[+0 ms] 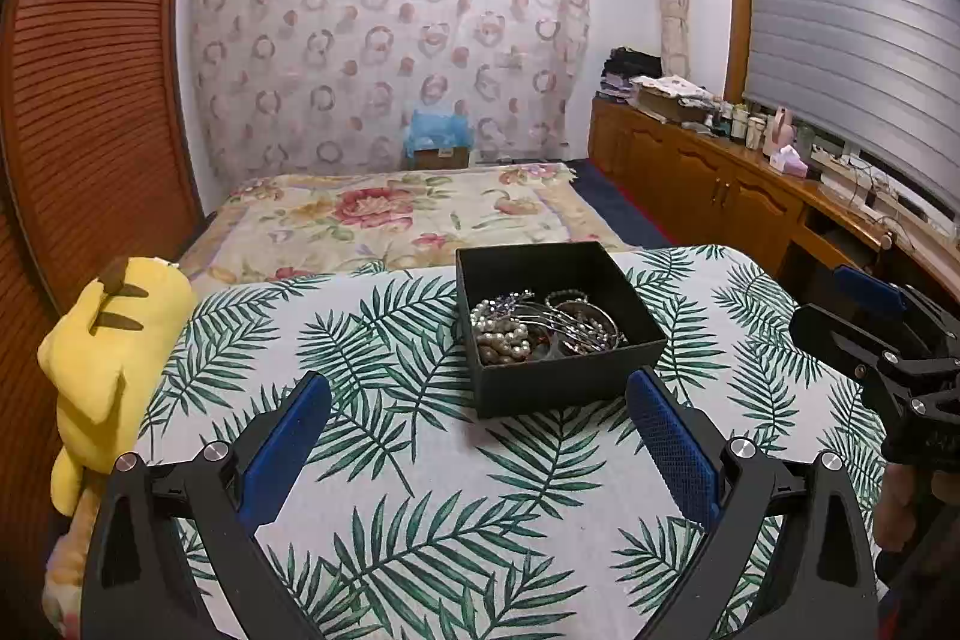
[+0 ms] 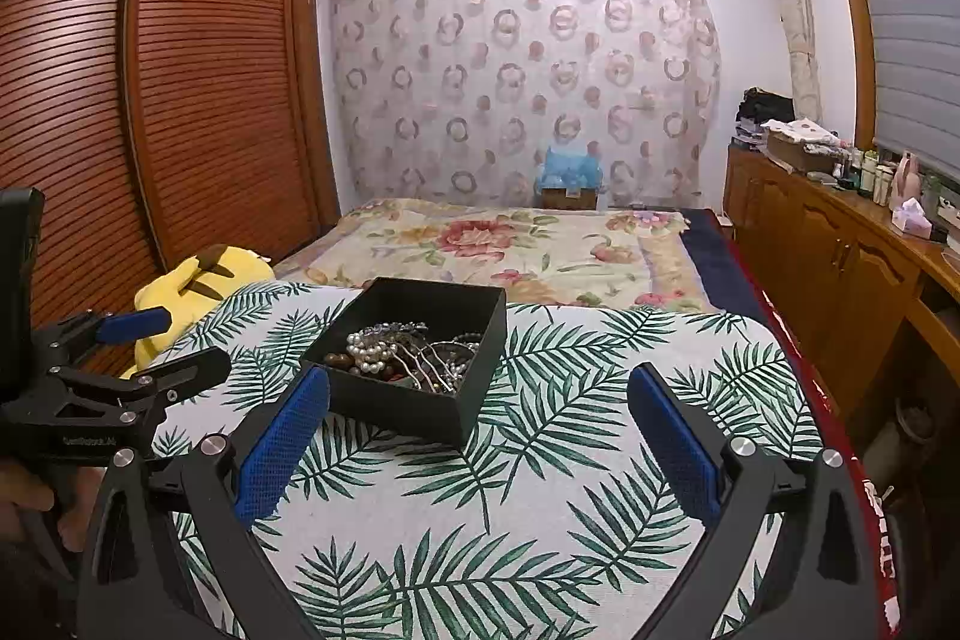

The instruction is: Organize jewelry

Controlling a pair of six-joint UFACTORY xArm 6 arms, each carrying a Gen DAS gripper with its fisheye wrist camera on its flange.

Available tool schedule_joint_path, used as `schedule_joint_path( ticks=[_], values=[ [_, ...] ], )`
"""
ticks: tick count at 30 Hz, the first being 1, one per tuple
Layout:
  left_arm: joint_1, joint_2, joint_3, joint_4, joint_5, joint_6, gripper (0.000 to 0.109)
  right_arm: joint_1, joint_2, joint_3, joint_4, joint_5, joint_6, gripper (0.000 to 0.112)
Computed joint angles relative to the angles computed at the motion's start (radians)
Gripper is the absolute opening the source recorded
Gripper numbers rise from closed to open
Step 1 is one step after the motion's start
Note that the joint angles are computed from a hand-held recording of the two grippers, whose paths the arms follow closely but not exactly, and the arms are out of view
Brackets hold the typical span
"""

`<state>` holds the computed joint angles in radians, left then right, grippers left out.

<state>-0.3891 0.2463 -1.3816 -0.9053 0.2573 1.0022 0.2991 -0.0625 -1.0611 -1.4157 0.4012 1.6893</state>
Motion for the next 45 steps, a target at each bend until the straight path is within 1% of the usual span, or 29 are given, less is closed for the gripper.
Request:
schedule_joint_path(
  ticks=[17,21,27,45],
  values=[
    [-0.002,-0.015,0.015,-0.007,-0.006,0.006,0.095,0.003,-0.004,0.004,-0.009,0.012,0.013,0.100],
    [-0.003,-0.027,0.022,-0.043,-0.005,0.033,0.095,0.003,-0.005,0.005,-0.008,0.012,0.012,0.100],
    [-0.010,-0.043,0.034,-0.063,-0.011,0.046,0.095,0.003,-0.005,0.006,-0.016,0.014,0.020,0.100],
    [-0.013,-0.046,0.036,-0.063,-0.015,0.044,0.095,0.005,-0.012,0.015,-0.034,0.018,0.043,0.100]
  ],
)
